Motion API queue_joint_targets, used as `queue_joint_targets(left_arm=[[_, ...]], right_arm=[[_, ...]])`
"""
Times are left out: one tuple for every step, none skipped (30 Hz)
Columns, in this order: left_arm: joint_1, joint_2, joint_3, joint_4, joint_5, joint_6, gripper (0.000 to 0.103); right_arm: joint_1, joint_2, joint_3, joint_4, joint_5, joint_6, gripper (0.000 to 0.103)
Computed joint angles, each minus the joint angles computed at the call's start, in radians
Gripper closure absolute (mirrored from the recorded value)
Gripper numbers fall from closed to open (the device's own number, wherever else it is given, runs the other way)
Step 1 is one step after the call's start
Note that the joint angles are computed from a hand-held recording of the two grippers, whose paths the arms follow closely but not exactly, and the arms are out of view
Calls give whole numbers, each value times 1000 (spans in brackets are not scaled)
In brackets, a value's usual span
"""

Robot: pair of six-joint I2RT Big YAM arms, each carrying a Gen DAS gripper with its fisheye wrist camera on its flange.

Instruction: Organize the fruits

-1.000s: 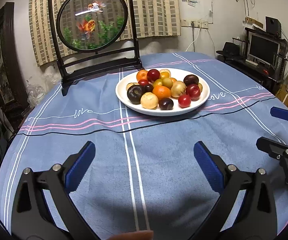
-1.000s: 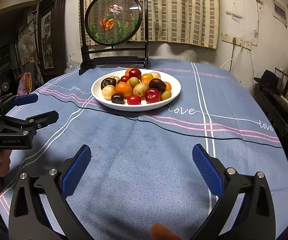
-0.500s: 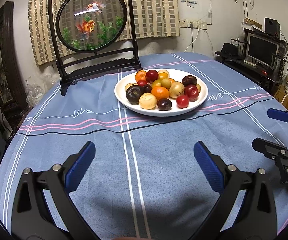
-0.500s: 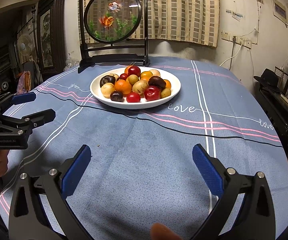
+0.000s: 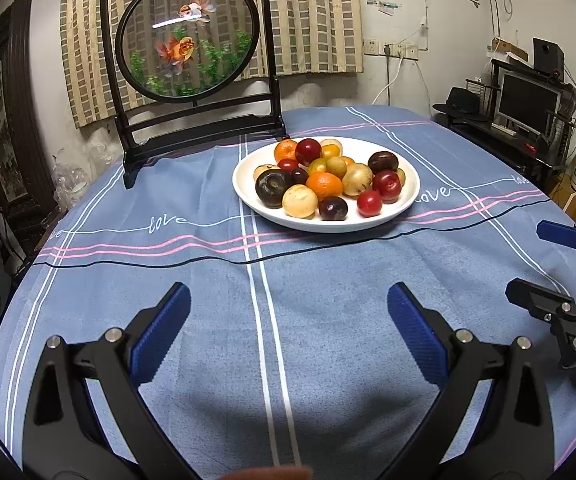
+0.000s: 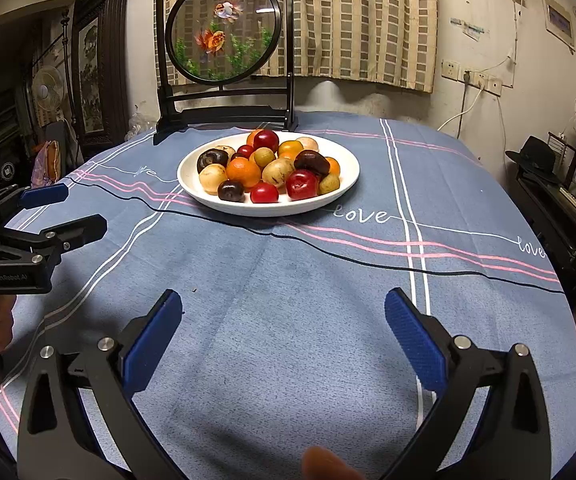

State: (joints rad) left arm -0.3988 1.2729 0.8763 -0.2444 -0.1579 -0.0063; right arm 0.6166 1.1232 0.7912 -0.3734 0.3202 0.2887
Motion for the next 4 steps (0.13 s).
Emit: queue_joint_targets(left_arm=[[-1, 2, 1, -1, -3, 1, 2], [-2, 2, 1, -1, -5, 2, 2], [-3, 1, -1, -1, -8, 1, 2], [-4, 1, -1, 0, -9, 0, 2]], right_arm=[[0, 0, 0, 0, 0, 0, 1], [0, 0, 0, 0, 0, 0, 1], [0, 0, 0, 0, 0, 0, 1], [0, 0, 0, -1, 0, 1, 1]])
